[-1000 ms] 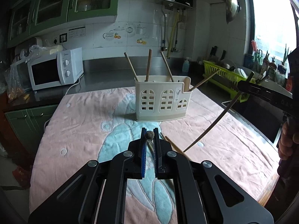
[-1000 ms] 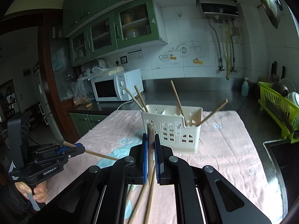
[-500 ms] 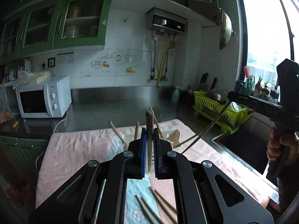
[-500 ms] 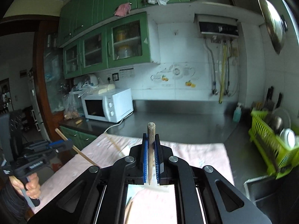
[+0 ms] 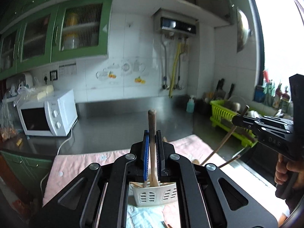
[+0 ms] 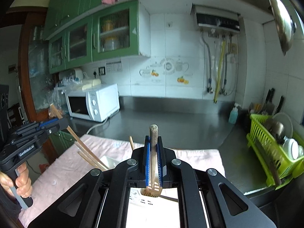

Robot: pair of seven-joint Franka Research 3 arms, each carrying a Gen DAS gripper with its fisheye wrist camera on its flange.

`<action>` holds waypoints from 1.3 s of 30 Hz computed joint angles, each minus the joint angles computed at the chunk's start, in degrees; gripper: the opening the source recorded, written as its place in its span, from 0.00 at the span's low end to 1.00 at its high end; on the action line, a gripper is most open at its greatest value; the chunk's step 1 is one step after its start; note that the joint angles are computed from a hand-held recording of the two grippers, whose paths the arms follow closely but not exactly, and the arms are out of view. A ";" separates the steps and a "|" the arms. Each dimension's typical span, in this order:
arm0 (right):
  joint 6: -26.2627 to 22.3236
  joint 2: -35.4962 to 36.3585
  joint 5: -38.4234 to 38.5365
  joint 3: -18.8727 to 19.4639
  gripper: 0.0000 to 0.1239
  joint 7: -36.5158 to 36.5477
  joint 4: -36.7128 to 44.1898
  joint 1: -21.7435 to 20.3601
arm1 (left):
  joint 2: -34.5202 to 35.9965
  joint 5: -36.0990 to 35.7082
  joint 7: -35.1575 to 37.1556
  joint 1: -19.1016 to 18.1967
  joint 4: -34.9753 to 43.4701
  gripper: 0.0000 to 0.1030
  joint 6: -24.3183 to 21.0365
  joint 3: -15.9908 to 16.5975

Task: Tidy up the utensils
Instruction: 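Carry the chopsticks with both tools above the white holder, then drop the chopsticks into the white holder and open both tools, then move the left tool to a chopstick and close it while the right tool grasps another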

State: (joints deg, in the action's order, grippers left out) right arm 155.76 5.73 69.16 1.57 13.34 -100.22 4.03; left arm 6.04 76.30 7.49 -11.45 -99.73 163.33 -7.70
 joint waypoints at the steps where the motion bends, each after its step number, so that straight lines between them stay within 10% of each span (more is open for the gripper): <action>1: 0.37 0.72 -0.92 0.05 0.05 0.77 0.30 0.23 | 0.79 -2.21 1.92 0.25 0.43 0.05 0.03 -0.09; 17: 2.87 -0.76 2.49 1.53 0.12 -3.65 -3.39 -0.39 | -0.22 -4.43 2.86 -0.80 -1.93 0.22 -0.40 1.20; 30: -1.88 -18.24 7.62 -4.46 0.12 -13.84 -30.85 4.59 | -15.27 -2.04 -4.06 2.05 -22.89 0.35 -4.81 -6.02; 39: -4.44 -21.27 1.20 -5.72 0.12 -6.65 -43.76 6.06 | -20.65 -5.45 -9.83 2.93 -36.47 0.36 -4.14 -9.10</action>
State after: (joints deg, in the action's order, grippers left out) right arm 151.32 -15.54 70.36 -4.15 6.69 -143.98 10.09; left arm -14.61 70.86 -2.34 -8.53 -136.21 159.19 -16.79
